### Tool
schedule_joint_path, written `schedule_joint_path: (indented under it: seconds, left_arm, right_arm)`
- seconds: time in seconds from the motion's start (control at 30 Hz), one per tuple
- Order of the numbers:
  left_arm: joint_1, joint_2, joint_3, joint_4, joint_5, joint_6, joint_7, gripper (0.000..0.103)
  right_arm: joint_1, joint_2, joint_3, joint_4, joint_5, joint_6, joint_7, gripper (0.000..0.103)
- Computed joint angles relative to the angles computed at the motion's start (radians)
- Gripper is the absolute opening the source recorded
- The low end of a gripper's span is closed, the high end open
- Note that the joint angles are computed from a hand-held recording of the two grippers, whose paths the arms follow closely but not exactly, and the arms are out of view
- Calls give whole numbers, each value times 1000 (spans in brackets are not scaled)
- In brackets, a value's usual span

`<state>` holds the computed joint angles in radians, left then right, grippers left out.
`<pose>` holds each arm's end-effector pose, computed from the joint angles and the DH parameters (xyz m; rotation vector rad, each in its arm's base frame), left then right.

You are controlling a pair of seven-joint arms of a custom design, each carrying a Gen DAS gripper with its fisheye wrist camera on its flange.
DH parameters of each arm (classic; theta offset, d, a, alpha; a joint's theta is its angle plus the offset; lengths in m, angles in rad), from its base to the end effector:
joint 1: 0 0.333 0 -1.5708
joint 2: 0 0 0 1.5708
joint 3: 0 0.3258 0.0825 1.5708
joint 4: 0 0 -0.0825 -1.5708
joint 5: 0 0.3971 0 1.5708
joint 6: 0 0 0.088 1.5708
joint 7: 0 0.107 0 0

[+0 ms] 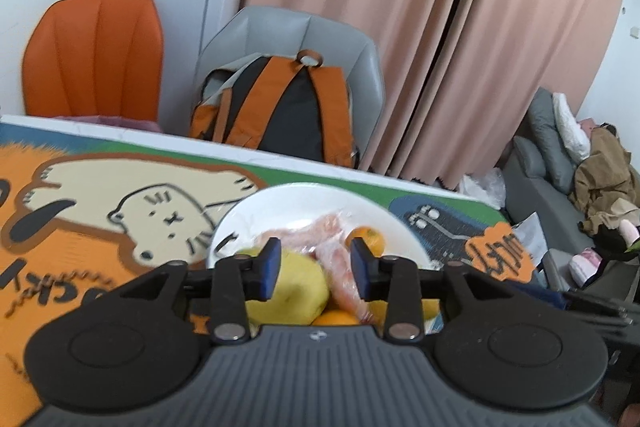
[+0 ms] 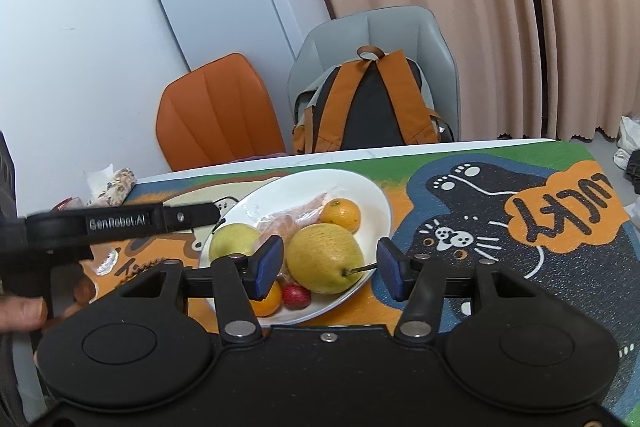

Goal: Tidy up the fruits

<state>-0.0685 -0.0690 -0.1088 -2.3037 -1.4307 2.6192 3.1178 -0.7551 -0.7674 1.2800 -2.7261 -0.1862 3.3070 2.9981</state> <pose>0.5286 -0.0721 0.4023 -1.2890 2.2975 -1.2972 0.3796 0.2409 0.3763 -1.1529 1.8793 -0.7423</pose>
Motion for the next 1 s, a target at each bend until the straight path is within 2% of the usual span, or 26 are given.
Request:
schedule_joint_path:
  seconds: [0.3, 0.6, 0.77, 1.0]
  left_arm:
    - [20, -49, 27, -44, 16, -27, -5, 68]
    - [39, -103, 63, -97, 26, -64, 5, 87]
    - [55, -130, 83, -126, 53, -88, -7, 93]
    - [74, -171, 112, -171, 91, -121, 8, 98]
  right_arm:
    - [62, -23, -30, 6, -11, -65, 23, 59]
    - [148, -66, -61, 0, -48, -144, 104, 79]
    - [194, -98, -71, 2, -84, -194, 166, 96]
    - [249, -119, -81, 9, -140, -254, 251, 103]
